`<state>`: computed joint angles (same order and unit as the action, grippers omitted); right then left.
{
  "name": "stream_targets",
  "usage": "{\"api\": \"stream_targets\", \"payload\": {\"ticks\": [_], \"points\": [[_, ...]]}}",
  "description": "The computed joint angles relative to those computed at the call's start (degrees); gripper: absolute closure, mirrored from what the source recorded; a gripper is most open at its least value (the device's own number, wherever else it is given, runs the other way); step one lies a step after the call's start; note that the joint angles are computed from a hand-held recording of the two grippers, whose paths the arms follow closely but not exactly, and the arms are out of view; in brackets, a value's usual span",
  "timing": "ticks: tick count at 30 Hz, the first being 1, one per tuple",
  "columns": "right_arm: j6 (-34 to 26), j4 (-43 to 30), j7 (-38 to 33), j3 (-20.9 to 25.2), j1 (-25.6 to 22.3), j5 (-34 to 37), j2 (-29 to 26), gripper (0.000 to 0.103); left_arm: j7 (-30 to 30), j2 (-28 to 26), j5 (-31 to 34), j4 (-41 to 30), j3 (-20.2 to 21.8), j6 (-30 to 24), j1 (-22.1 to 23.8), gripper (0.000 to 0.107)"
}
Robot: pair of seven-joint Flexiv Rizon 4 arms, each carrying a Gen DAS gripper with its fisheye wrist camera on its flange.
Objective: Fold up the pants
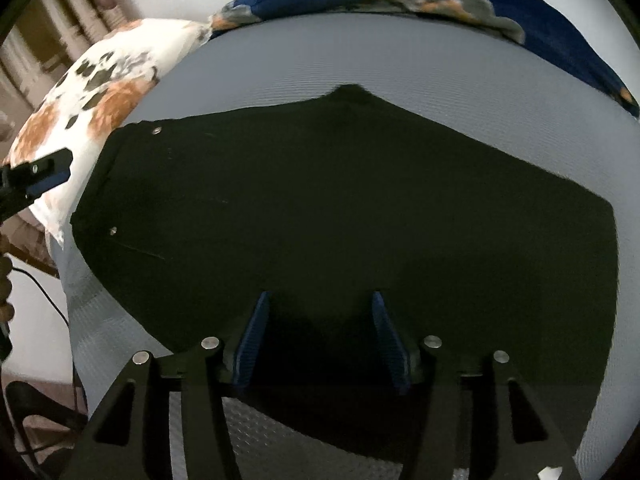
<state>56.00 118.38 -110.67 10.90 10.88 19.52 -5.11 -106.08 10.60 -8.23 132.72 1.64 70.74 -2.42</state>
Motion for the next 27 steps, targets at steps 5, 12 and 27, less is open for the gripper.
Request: {"api": "stream_targets", "payload": {"ticks": [5, 12, 27], "points": [[-3.5, -3.64, -0.27, 0.46, 0.51, 1.67, -1.54, 0.046, 11.43, 0.25, -14.12, 3.44, 5.29, 1.56, -2.81, 0.038], [-13.74, -12.58, -1.71, -0.05, -1.82, 10.9, -3.18, 0.039, 36.96, -2.89, -44.78, 4.2, 7.58, -4.12, -6.25, 0.038], [-9.98, -16.08, 11.12, -0.8, -1.76, 6.46, -4.26, 0.037, 54.96, -12.4, -56.16, -2.8, 4.61, -29.99, 7.24, 0.038]]}}
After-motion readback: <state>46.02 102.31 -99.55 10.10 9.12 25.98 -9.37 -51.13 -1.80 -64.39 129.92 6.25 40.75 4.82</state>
